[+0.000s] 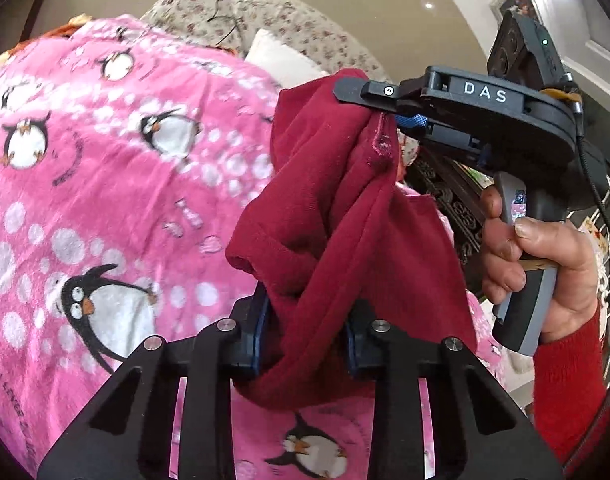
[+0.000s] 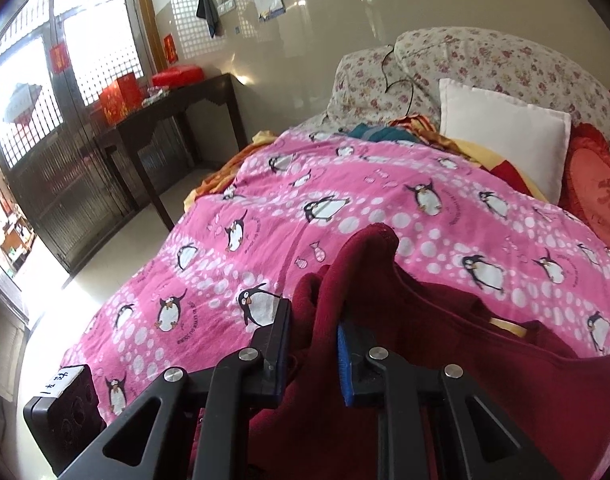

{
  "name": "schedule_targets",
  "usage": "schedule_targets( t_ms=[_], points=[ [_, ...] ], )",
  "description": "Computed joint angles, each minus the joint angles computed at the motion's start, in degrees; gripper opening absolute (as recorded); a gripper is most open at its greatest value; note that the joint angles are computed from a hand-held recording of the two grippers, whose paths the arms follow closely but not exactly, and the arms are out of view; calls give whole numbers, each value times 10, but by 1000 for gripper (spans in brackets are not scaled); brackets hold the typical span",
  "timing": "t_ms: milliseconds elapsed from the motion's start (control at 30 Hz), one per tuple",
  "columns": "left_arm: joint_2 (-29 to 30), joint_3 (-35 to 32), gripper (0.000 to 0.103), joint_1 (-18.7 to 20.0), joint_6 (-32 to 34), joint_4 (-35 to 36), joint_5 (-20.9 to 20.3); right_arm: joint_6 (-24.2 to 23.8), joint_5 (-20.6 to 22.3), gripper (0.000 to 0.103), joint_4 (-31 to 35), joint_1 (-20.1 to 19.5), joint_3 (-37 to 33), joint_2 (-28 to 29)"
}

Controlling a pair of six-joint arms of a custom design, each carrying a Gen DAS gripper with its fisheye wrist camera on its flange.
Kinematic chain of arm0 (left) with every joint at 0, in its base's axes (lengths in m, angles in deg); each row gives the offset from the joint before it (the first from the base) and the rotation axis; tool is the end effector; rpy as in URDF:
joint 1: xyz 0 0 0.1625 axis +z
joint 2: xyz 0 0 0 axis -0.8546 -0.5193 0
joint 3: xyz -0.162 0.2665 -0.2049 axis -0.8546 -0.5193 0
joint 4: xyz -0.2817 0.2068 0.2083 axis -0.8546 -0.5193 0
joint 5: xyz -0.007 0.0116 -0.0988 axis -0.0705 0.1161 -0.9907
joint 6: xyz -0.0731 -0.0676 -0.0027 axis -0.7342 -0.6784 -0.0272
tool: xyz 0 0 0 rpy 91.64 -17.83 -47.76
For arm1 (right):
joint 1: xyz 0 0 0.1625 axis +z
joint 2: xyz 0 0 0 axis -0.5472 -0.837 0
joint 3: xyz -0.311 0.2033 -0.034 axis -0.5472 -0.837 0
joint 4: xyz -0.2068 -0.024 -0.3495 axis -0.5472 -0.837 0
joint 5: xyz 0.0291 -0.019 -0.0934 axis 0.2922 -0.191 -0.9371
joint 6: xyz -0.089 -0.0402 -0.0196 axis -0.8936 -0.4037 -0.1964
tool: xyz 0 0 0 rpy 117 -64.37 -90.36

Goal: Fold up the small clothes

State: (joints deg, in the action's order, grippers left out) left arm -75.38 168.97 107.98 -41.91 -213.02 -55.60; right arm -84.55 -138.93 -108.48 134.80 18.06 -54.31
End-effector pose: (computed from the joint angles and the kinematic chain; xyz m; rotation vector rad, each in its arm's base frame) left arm -0.2609 -0.5666 0.0644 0.4164 2.8671 -1.1345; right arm 0.2502 -0.6802 0.2338 0.9585 -2.5050 0.7407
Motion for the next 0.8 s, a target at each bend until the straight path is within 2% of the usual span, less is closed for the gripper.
schedule_targets(
  t_ms=[100, 300, 433, 567, 733, 800],
  points=[
    [2, -9, 25, -25, 20, 12, 14, -3, 11, 18, -10, -4, 23, -30],
    [28, -57, 23, -67, 65, 49, 12, -3, 41, 17, -25, -25, 68, -107],
    [72, -118, 23, -83, 86, 97, -1, -1, 59, 16, -41, -53, 104, -164],
    [124, -189, 23, -95, 109, 150, -5, 5, 84, 15, -42, -98, 132, -216],
    [196, -280, 23, -100, 114, 219, 6, 24, 82, 15, -31, -152, 123, -224],
    [221, -306, 23, -107, 103, 245, 32, 35, 74, 15, -19, -167, 104, -207]
  ],
)
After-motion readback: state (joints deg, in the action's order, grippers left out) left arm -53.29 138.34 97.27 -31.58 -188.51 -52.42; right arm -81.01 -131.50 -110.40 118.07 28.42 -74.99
